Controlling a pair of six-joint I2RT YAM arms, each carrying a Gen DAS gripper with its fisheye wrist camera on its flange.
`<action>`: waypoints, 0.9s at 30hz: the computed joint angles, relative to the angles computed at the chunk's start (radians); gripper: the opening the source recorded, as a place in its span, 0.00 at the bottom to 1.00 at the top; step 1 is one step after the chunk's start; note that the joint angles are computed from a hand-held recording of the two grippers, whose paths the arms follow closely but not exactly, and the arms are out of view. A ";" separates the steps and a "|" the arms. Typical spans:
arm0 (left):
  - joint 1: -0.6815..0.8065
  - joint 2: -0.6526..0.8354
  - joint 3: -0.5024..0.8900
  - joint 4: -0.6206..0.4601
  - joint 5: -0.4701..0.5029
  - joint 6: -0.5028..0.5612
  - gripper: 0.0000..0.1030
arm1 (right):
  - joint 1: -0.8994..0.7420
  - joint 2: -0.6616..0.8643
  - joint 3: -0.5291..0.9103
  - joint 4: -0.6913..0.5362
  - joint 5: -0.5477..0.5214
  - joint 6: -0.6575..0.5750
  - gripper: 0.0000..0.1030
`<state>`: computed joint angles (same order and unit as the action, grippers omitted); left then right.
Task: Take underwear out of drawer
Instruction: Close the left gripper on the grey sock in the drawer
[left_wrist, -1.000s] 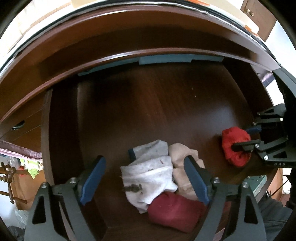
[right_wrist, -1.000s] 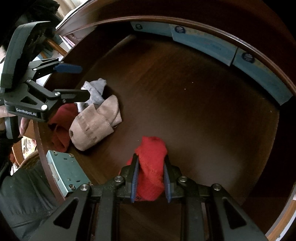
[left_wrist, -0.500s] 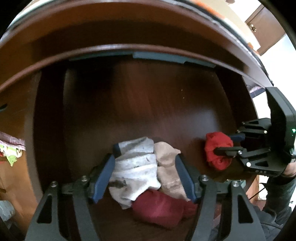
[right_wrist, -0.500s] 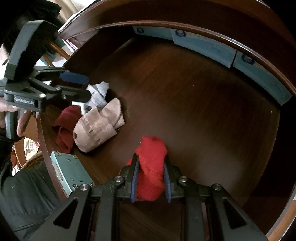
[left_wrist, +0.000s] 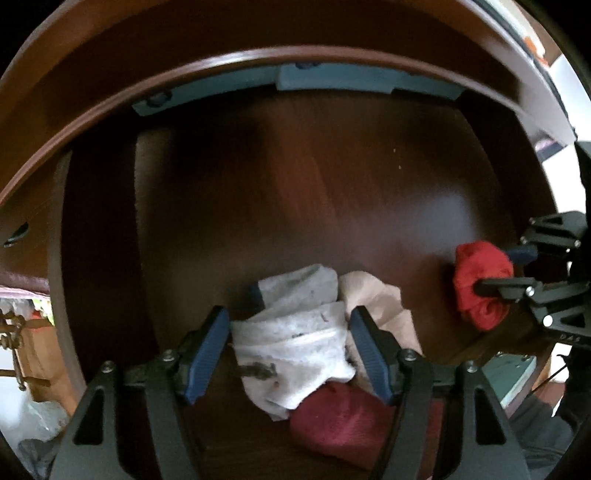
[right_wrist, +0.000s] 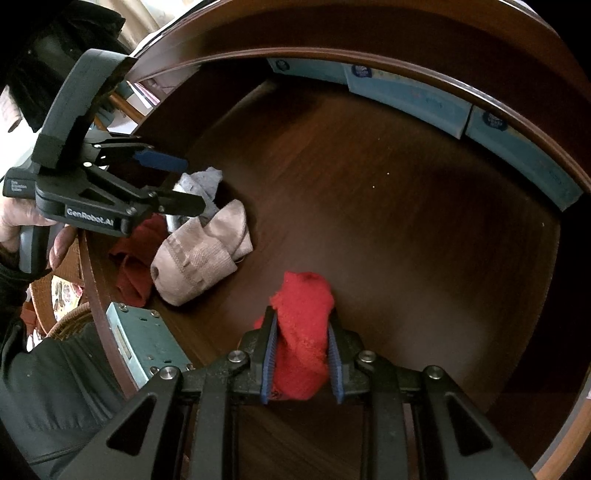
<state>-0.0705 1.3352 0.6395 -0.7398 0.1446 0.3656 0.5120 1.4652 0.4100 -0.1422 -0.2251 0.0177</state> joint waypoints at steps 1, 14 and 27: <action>-0.006 0.007 0.004 0.001 -0.005 -0.009 0.66 | -0.001 -0.002 -0.001 -0.001 -0.001 0.000 0.27; -0.086 0.083 0.020 0.044 -0.036 -0.074 0.53 | 0.013 -0.019 -0.002 -0.011 0.020 0.015 0.27; 0.158 -0.106 -0.063 0.021 0.174 0.082 0.26 | 0.066 -0.085 -0.044 0.019 0.087 0.072 0.25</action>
